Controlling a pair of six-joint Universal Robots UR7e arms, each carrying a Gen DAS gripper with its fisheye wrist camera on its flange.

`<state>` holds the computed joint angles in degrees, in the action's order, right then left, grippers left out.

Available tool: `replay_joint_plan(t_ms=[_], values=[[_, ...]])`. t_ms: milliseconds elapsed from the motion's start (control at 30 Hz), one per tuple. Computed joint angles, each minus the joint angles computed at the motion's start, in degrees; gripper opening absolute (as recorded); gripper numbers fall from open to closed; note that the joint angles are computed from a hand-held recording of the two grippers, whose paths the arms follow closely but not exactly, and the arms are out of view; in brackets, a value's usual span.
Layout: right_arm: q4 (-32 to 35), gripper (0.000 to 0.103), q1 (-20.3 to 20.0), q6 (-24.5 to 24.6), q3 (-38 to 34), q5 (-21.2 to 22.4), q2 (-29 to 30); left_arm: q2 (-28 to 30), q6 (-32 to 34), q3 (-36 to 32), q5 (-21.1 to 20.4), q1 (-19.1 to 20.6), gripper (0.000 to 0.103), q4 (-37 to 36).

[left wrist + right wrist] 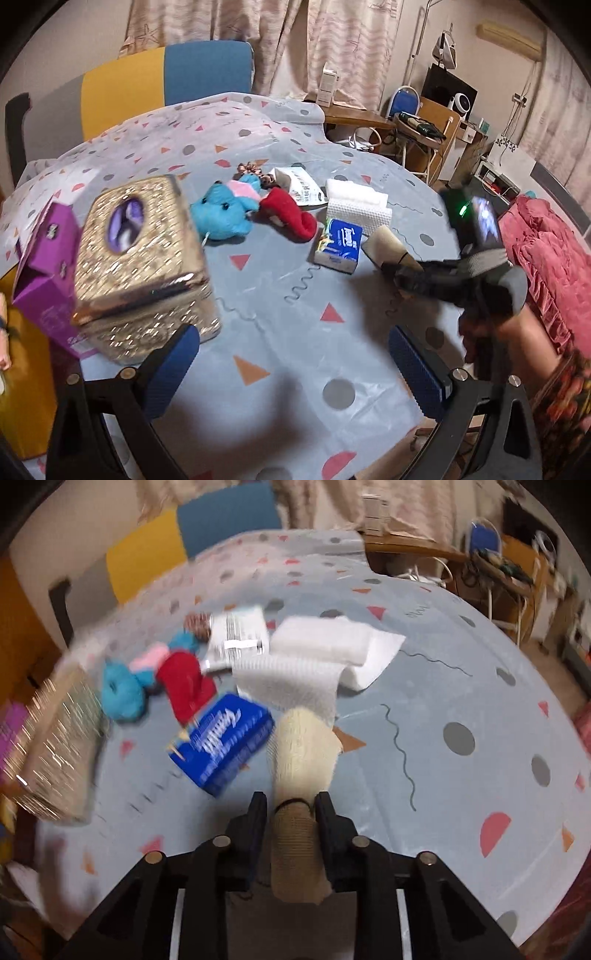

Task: Organize soft objects
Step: 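Grasp the beige mesh roll with the right tool, then grasp the blue Tempo tissue pack with the left tool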

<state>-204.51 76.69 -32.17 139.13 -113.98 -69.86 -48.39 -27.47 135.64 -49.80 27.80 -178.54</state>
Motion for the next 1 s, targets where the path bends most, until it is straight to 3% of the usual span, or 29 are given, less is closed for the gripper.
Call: replay_joint_plan(t_ms=[67, 167, 233, 300, 500, 567, 667, 1000], values=[[-6.81, 0.023, 0.4, -3.55, 0.06, -1.75, 3.79, 1.13, 0.6, -1.49, -0.11, 0.5, 0.103, 0.13], [-13.19, 0.023, -3.81, -0.48, 2.93, 8.48, 3.25, 3.57, 2.11, -4.16, 0.95, 1.23, 0.103, -0.25], [-19.03, 0.023, -7.97, 1.9, 5.2, 17.9, 3.64, 5.16, 3.74, -6.42, -0.35, 2.53, 0.103, -0.07], [-25.11, 0.023, -10.24, 2.22, 6.19, 22.27, 5.89, 6.73, 4.56, -8.78, -0.54, 3.73, 0.103, 0.86], [-34.41, 0.023, -13.31, 6.01, 7.49, 26.17, 8.35, 12.04, 8.53, -15.51, -0.73, 7.06, 0.103, -0.07], [-34.69, 0.023, -14.42, 9.08, 7.2, 26.11, 8.31, 14.12, 12.22, -17.59, -1.11, 7.79, 0.103, -1.11], [-33.83, 0.023, -17.13, 12.54, 7.19, 29.53, 7.59, 16.59, 14.13, -21.66, -2.35, 9.31, 0.103, 1.7], [-34.1, 0.023, -17.76, 12.52, 7.27, 30.81, 8.13, 22.49, 16.67, -28.65, -1.46, 12.28, 0.103, 4.46]])
